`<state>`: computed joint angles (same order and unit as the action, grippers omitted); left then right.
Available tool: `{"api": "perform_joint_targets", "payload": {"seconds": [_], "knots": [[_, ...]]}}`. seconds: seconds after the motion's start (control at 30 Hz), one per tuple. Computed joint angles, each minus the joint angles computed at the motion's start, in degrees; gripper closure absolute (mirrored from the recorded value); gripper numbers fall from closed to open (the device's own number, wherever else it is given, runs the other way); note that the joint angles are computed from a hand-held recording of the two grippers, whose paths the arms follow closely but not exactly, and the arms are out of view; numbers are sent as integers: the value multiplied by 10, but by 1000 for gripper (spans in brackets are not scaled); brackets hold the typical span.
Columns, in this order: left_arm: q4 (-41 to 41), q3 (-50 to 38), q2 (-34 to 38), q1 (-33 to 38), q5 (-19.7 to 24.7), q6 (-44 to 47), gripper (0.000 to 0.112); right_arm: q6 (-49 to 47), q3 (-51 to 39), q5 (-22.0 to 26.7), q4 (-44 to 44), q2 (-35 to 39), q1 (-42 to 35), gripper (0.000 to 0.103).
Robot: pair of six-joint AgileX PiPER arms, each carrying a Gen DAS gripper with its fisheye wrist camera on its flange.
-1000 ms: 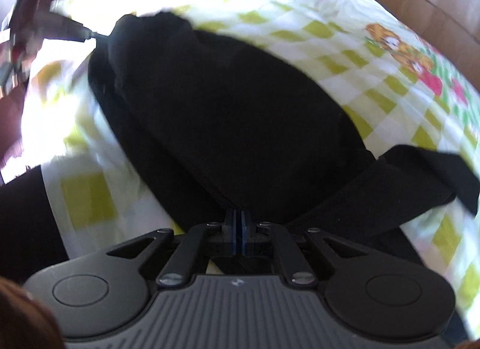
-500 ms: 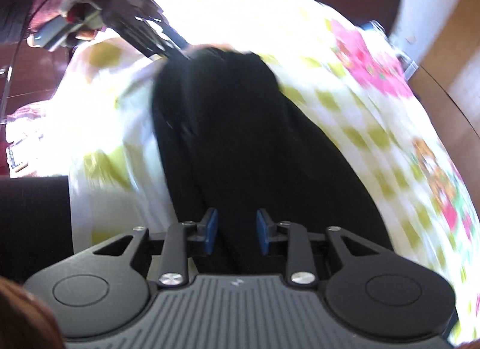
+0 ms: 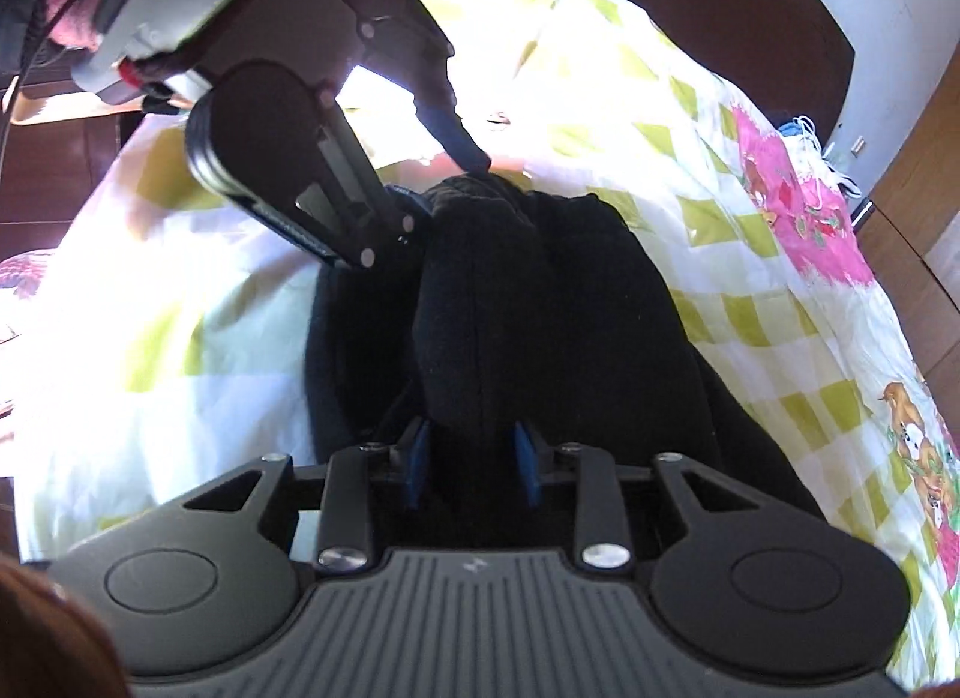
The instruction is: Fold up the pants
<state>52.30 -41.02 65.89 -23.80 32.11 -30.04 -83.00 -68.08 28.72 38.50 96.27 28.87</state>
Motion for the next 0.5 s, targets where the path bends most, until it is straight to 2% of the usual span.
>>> {"api": "perform_joint_targets", "payload": {"seconds": [0.03, 0.1, 0.2, 0.27, 0.33, 0.47, 0.5], "knots": [[8, 3, -13, -1, -1, -10, 78, 24, -3, -7, -14, 0, 4, 97], [45, 15, -41, -14, 9, -49, 79, 75, -23, 21, -41, -6, -2, 98], [76, 37, -80, -28, 25, -99, 79, 82, -31, 61, -15, -40, -16, 98], [91, 59, -80, -43, 47, -122, 79, 82, -19, 70, -3, -61, -13, 98], [136, 88, -54, -77, 85, -165, 79, 89, 8, 36, -9, -61, 15, 98], [203, 115, -26, -140, 152, -235, 76, 171, 35, -26, -89, -11, 59, 94], [203, 114, -27, -144, 160, -233, 75, 157, 48, -44, -80, -15, 62, 90]]}}
